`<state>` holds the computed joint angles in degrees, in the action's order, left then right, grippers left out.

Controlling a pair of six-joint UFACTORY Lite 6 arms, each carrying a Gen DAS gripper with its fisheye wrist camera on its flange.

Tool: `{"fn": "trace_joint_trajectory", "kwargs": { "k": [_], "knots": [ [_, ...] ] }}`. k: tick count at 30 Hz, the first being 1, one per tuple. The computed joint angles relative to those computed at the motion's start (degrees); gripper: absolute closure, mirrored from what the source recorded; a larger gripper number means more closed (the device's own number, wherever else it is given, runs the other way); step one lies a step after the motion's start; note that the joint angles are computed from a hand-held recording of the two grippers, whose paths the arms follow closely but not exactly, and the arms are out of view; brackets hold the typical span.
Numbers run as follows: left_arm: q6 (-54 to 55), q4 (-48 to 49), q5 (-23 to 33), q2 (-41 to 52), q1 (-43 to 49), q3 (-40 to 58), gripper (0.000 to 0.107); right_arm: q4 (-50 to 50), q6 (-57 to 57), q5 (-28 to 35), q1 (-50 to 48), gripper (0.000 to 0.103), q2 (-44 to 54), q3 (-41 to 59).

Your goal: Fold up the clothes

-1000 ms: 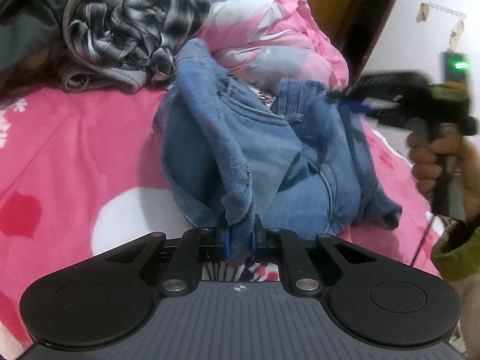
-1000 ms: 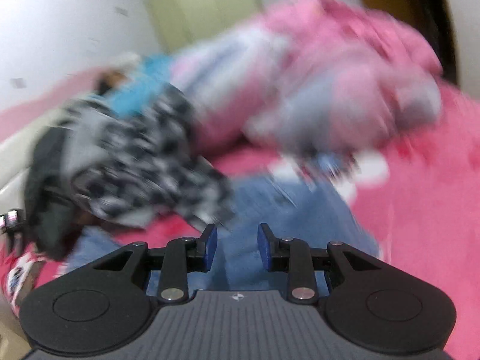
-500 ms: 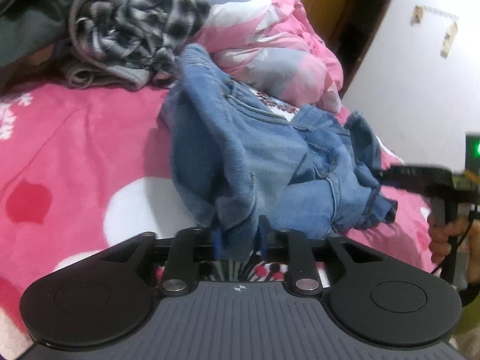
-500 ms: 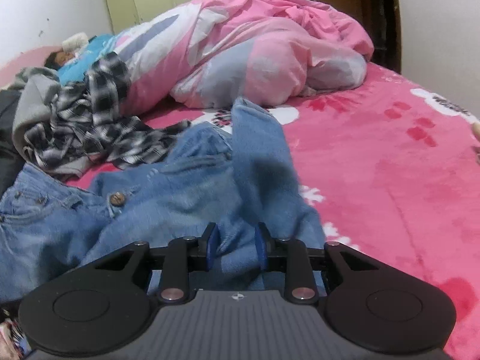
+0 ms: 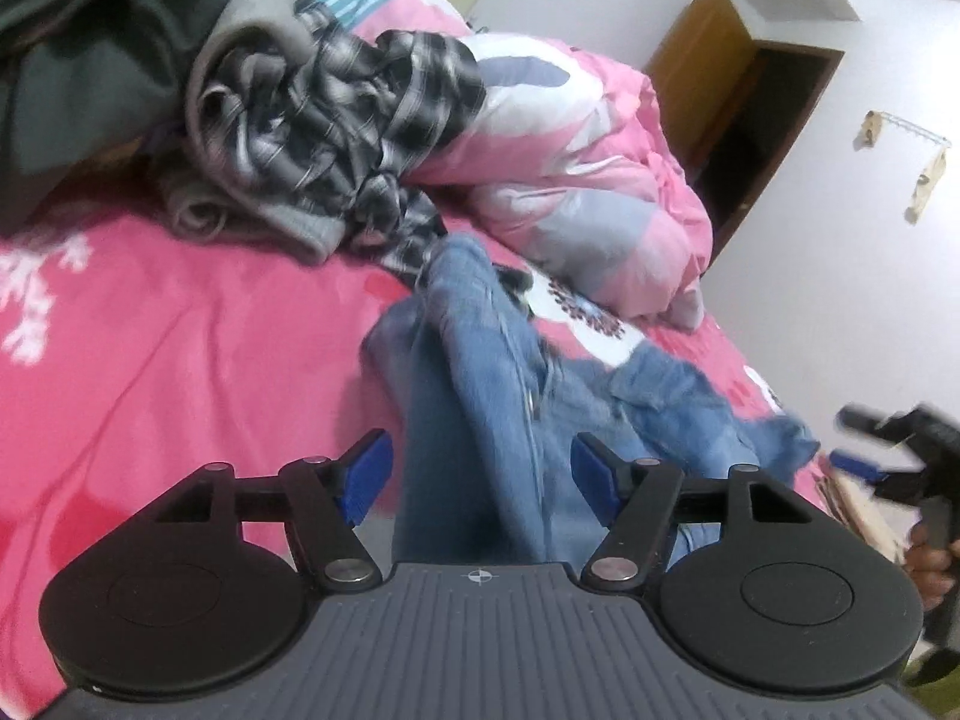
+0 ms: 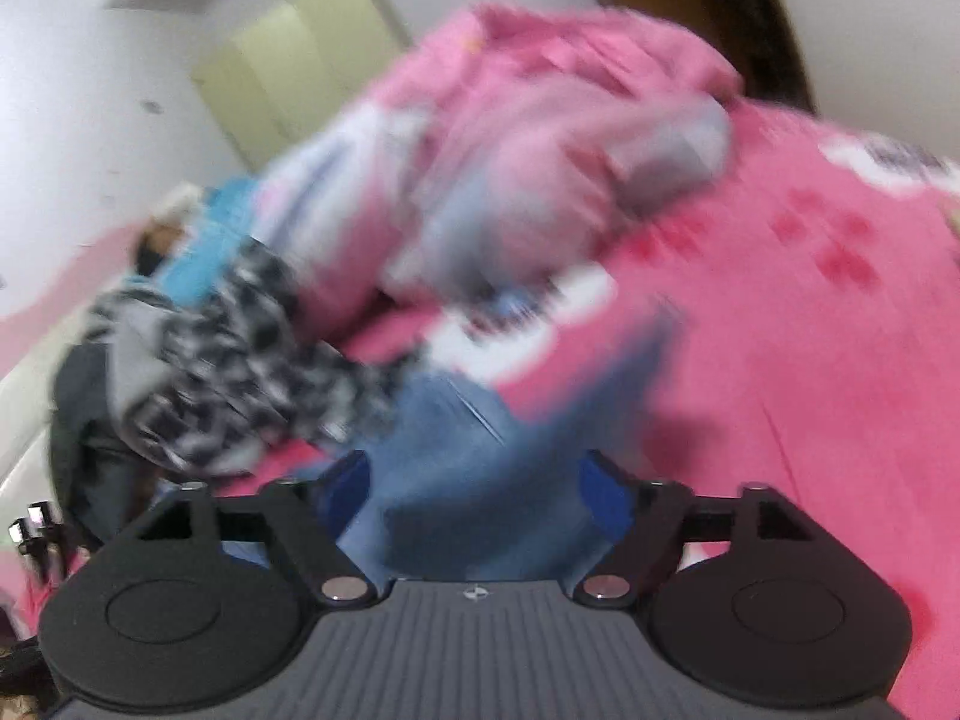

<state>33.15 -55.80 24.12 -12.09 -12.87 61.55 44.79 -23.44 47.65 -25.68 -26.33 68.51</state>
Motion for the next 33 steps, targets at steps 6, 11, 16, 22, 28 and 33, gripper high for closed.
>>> {"fn": "trace_joint_trajectory", "kwargs": {
  "k": [6, 11, 16, 22, 28, 33],
  "knots": [
    [7.69, -7.02, -1.2, 7.46, -0.82, 5.6, 0.058, -8.99, 4.22, -10.5, 12.31, 0.012, 17.5, 12.88],
    [23.82, -21.19, 1.61, 5.92, 0.13, 2.35, 0.068, -2.6, 5.31, -8.63, 10.68, 0.013, 36.47, 24.73],
    [38.86, -30.86, 7.97, 1.5, 1.52, -3.5, 0.068, 4.19, 2.46, -1.32, 9.1, 0.034, 40.66, 24.51],
    [37.53, -33.31, 12.88, 5.14, 4.63, -0.95, 0.064, 9.7, -7.98, -2.68, 9.25, 0.047, 29.78, 12.03],
    [26.09, -31.0, 17.1, 16.09, 6.88, 8.23, 0.068, 13.2, -14.19, -3.24, 9.03, 0.05, 25.54, 8.09],
    [27.22, -33.43, 14.83, 12.76, 5.6, 4.85, 0.087, 4.6, -8.72, -9.3, 12.39, 0.065, 22.59, 7.29]
  ]
}}
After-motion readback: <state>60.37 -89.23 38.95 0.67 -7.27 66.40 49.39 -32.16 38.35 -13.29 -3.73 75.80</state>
